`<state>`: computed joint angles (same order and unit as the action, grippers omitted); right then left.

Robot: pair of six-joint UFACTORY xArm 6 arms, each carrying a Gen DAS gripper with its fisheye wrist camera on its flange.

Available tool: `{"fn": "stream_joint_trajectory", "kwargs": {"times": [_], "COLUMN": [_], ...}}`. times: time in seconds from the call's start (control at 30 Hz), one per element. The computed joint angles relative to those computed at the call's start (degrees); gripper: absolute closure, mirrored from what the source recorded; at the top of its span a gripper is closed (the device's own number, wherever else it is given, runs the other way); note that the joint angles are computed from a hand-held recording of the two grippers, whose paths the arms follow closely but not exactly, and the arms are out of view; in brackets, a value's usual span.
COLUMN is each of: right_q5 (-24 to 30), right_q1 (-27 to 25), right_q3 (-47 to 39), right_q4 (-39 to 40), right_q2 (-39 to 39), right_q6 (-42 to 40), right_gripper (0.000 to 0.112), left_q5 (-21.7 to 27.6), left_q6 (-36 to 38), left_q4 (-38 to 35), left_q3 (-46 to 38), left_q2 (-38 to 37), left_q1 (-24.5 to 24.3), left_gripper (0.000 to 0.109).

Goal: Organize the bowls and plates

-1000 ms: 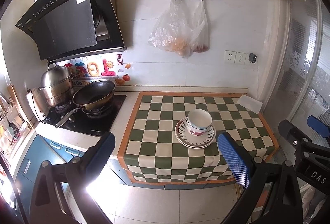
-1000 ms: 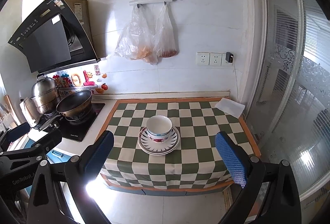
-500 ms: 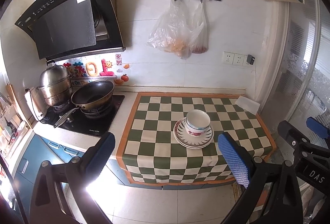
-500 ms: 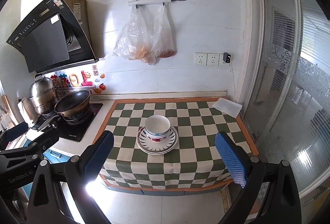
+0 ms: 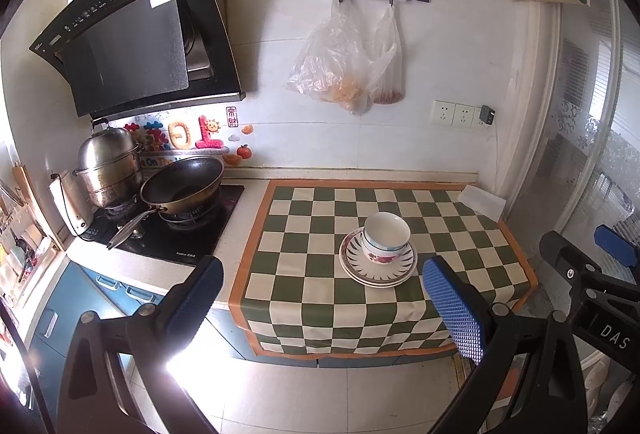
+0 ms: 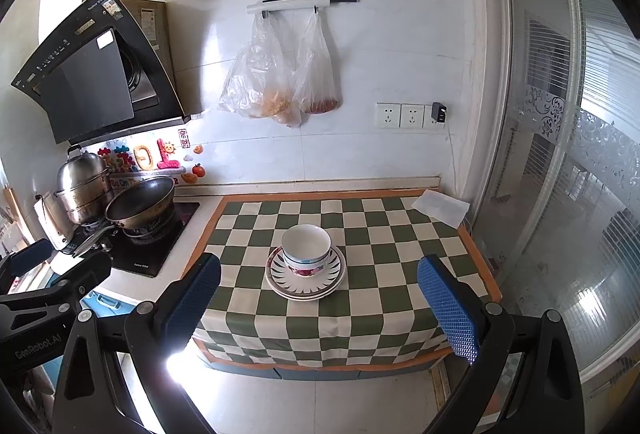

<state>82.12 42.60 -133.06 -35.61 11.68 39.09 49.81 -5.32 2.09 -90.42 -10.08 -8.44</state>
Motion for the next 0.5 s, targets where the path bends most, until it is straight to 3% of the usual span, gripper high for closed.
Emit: {"fn": "stream_joint_trajectory", "kwargs": {"times": [0.5], "right_q5": [1.49], "right_q1": [0.49], "right_q3": [-2.63], "right_q4": [-0.31], "right_q2": [1.49], "right_q6": [-0.21], "right_gripper": [0.012], "left_q5": [-0.06], "left_q6": [-0.75], "left_q4": [-0.17], "left_q3": [0.58], "left_q2": [-0.48], "left_q1": [-0.02], "left_gripper": [0.006]}}
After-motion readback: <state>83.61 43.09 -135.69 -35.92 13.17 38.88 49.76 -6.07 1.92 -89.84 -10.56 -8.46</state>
